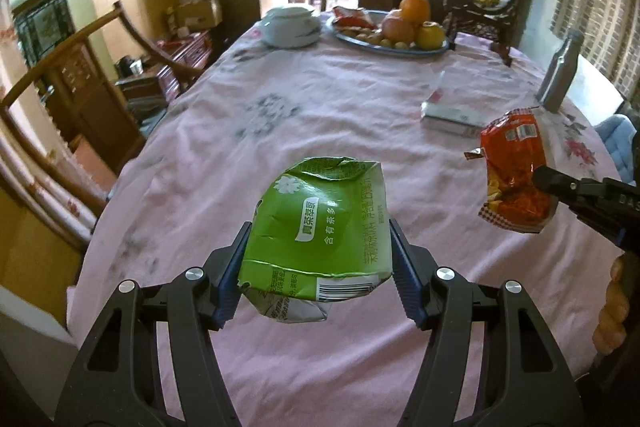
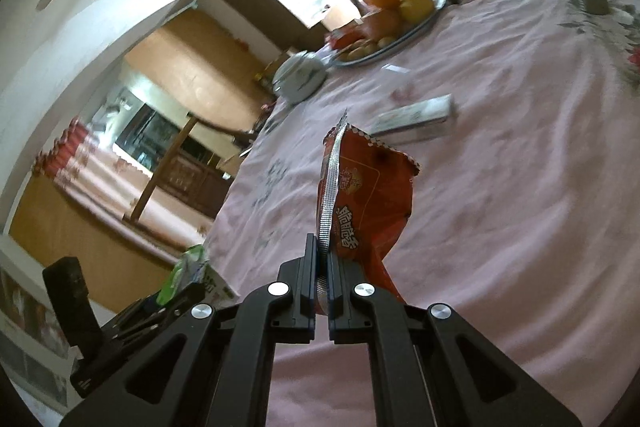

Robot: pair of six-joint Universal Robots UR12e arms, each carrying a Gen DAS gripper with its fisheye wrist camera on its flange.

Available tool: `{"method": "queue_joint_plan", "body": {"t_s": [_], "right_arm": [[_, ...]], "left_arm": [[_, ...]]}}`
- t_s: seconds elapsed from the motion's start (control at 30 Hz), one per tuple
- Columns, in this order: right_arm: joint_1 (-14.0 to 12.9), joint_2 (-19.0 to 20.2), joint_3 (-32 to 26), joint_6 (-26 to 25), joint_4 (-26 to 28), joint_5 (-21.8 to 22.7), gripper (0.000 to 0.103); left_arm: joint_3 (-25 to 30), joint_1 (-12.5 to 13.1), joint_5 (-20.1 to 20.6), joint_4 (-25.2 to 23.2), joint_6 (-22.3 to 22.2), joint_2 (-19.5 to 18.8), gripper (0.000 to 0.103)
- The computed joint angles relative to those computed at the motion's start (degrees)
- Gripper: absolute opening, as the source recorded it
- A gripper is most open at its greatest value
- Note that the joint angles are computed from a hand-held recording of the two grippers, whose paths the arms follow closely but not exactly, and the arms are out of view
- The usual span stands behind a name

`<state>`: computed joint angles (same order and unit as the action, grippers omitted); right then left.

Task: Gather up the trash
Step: 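Carry the snack bag and green carton to the orange basket and open both tools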

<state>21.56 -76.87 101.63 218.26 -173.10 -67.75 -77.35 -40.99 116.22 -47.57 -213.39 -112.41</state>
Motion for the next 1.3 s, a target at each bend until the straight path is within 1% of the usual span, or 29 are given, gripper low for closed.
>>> {"method": "queue_joint_plan", "body": {"t_s": [0.07, 0.13, 0.37, 0.53, 0.73, 0.83, 0.93, 1.03, 1.17, 1.3], "right_arm": [[0.9, -0.1, -0.3, -1.1, 0.8, 0.3, 0.005], [1.7, -0.1, -0.5, -1.8, 1.4, 0.6, 0.005], [4.5, 0.1, -1.8, -4.2, 3.5, -0.2, 0.005], [6.4, 0.3, -3.0, -5.9, 4.7, -0.5, 0.005], [9.0, 1.1, -5.5, -9.3, 6.9, -0.2, 0.005], [10.6, 2.2, -7.5, -11.3, 8.3, 0.7, 0.005], [11.9, 3.2, -9.3, -12.8, 9.6, 1.5, 0.005], [13.4, 4.5, -11.4, -14.7, 11.6, 2.3, 0.005], [15.7, 6.0, -14.2, -18.0, 14.9, 3.1, 0.005], [18.4, 8.1, -17.9, -21.8, 19.0, 4.2, 0.005]], "left_arm": [[-1.6, -0.1, 0.2, 0.0, -1.5, 1.1, 0.063], [-3.0, -0.3, 1.3, 0.0, -2.9, 2.1, 0.063], [-7.2, -0.8, 3.8, 0.2, -7.2, 5.2, 0.063], [-10.1, -1.0, 4.9, 0.6, -9.3, 7.3, 0.063], [-14.0, -1.5, 7.9, 0.9, -12.7, 10.4, 0.063], [-16.4, -1.8, 10.4, 0.1, -16.0, 12.4, 0.063], [-18.6, -1.9, 11.7, -0.8, -19.1, 14.4, 0.063], [-21.1, -1.8, 13.4, -3.1, -23.5, 16.8, 0.063], [-23.9, -1.6, 14.2, -5.4, -29.0, 19.6, 0.063], [-26.4, -1.7, 16.1, -9.6, -35.6, 22.4, 0.063]]}}
